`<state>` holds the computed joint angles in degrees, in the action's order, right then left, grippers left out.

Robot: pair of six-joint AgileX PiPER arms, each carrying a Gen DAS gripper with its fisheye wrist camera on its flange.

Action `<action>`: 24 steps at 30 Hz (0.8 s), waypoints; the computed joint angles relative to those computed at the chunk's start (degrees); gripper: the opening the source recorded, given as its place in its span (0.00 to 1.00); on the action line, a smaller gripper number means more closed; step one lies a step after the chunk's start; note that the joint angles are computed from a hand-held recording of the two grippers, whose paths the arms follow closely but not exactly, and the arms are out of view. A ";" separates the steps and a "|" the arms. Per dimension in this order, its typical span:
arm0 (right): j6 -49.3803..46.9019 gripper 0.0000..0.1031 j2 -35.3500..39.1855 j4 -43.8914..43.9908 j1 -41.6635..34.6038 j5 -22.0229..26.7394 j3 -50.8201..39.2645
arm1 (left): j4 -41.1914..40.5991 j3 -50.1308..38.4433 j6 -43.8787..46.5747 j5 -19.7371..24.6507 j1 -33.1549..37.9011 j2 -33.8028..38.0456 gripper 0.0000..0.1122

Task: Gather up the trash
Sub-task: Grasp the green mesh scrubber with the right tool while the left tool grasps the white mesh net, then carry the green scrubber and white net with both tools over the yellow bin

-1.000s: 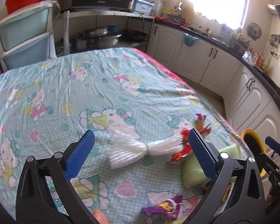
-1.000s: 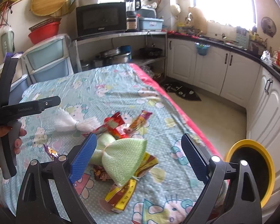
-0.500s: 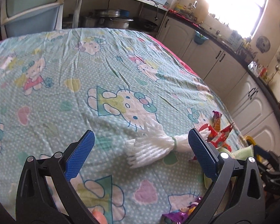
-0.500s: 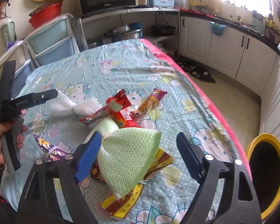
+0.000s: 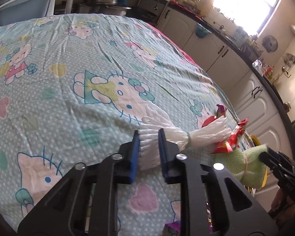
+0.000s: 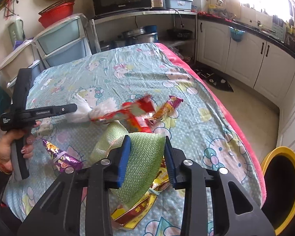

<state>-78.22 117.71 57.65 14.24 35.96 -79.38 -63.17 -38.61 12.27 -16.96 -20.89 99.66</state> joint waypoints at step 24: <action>-14.77 0.23 -12.08 11.61 -1.25 5.69 10.67 | -34.54 -1.58 38.17 -16.80 -14.28 -17.42 0.04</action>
